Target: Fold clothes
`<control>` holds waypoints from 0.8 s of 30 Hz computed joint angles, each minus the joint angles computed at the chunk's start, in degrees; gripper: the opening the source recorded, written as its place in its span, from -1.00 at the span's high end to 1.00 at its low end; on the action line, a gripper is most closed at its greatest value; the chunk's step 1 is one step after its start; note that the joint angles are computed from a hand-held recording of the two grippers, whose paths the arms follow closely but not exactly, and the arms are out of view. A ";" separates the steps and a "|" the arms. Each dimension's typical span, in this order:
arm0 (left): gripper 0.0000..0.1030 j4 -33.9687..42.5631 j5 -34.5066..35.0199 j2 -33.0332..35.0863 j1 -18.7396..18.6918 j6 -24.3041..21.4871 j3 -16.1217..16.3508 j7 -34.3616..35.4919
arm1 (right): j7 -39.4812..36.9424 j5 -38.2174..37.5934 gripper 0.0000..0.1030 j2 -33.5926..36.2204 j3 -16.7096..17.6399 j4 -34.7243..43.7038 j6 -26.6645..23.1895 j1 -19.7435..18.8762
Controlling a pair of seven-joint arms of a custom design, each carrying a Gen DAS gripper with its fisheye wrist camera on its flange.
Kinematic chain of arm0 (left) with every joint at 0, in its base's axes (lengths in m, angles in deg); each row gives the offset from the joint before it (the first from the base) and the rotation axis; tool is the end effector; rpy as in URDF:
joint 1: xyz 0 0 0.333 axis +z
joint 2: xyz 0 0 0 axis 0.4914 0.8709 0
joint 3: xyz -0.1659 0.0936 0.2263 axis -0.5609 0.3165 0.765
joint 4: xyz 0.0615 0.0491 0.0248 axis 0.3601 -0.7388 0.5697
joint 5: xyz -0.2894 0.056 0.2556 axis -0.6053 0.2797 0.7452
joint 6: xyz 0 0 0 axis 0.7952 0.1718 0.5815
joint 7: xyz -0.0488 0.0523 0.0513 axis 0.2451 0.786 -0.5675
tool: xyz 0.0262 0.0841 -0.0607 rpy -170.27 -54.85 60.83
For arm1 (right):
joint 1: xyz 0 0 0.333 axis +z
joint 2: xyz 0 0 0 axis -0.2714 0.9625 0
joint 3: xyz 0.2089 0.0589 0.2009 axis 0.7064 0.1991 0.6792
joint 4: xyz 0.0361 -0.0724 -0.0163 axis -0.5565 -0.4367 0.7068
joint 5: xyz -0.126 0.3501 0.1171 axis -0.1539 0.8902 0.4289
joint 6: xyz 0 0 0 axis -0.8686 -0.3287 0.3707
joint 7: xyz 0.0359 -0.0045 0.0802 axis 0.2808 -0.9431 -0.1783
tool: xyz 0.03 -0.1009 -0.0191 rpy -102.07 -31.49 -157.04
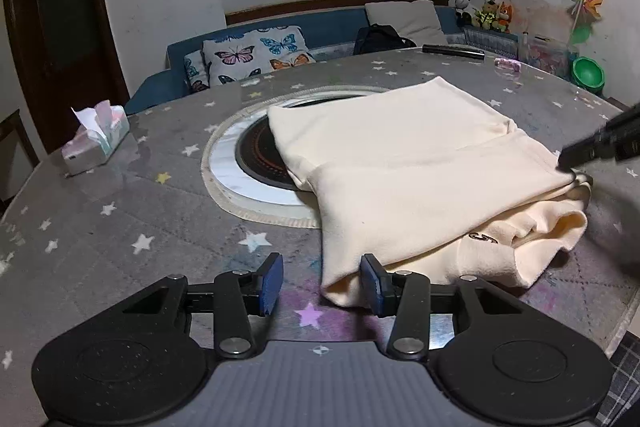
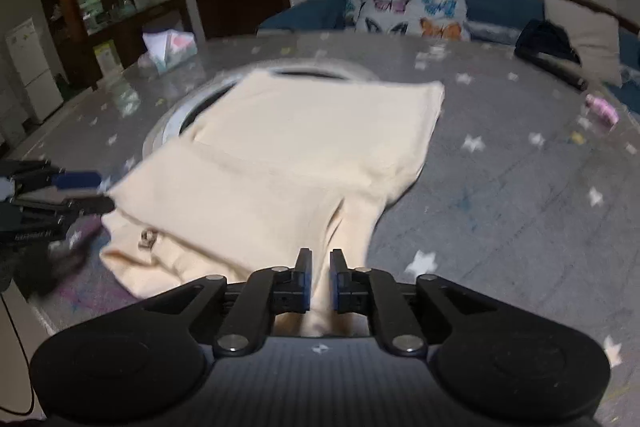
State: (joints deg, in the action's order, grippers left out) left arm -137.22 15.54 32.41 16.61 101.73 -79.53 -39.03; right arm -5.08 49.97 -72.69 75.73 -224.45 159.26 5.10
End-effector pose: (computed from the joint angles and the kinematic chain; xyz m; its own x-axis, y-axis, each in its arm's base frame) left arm 0.4022 -0.3154 0.4172 -0.3790 -0.9183 -0.1142 -0.5326 0.3174 -0.7846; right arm 0.4061 0.1325 0.4368 0.3062 -0.9461 -0.1057 -0.6884 -0.1433 -0.7110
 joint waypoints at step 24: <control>0.25 13.38 0.10 13.40 -5.27 0.87 5.02 10.72 | -19.61 9.42 0.81 9.04 -5.57 6.32 2.05 7.37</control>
State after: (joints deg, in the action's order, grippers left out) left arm -123.84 15.63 45.81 11.33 102.60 -74.51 -28.31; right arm -24.69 59.39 -63.65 70.16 -218.13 161.30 12.46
